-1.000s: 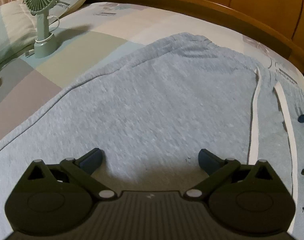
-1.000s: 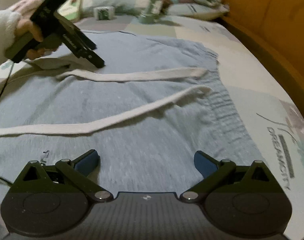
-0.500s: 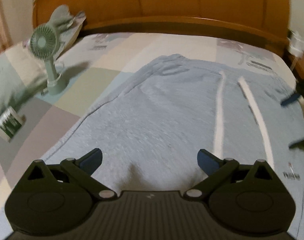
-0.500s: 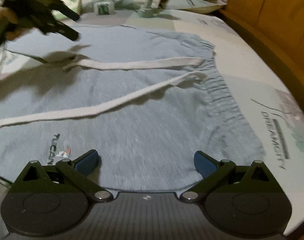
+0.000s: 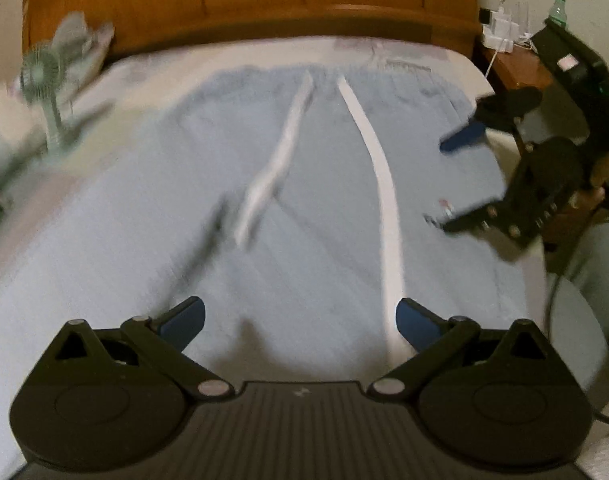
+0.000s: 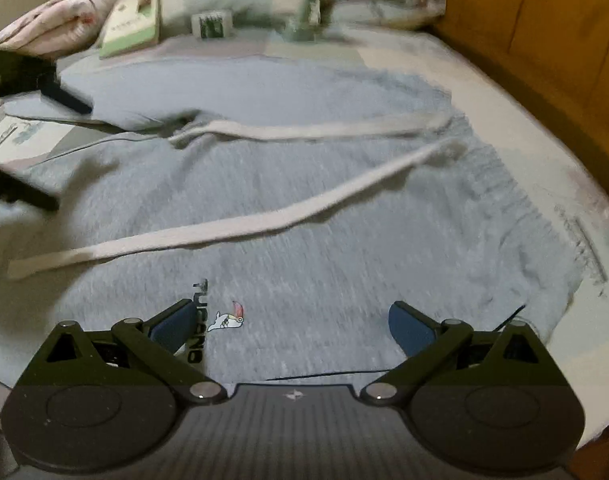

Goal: Fold clothes

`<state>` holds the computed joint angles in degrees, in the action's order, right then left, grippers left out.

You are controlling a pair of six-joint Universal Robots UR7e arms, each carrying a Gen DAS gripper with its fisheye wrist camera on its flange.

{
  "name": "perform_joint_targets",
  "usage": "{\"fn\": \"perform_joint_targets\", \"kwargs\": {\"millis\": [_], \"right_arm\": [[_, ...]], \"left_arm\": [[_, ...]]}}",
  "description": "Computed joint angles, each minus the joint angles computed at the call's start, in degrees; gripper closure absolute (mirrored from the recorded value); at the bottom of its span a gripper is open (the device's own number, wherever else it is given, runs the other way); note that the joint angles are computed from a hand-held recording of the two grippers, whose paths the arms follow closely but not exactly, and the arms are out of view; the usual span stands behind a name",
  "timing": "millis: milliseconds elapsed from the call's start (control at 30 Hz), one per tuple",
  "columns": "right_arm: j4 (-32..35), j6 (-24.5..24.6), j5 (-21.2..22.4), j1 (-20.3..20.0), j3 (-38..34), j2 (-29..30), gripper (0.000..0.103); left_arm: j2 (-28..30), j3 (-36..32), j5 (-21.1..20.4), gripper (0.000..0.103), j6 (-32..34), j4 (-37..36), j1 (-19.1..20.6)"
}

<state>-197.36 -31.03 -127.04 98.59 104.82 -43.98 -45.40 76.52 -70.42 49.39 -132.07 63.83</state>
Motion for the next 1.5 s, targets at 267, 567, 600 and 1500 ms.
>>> {"fn": "perform_joint_targets", "kwargs": {"millis": [267,567,600,1500], "right_arm": [[0.28,1.34,-1.68,0.42,-1.03,0.87,0.000],[4.52,1.43,-2.26,0.57,-2.16,0.33,0.000],[4.95,1.40,-2.22,0.54,-2.26,0.27,0.000],[5.53,10.32,-7.68,8.01,-5.51,4.56,0.000]], "left_arm": [[-5.09,5.91,3.11,0.002,-8.05,3.15,1.97],[-10.85,10.04,5.69,0.002,-12.76,1.55,2.42],[-10.97,10.18,6.66,0.002,-13.78,1.56,2.63],[-8.56,7.25,0.23,0.001,-24.10,-3.47,4.51]]}}
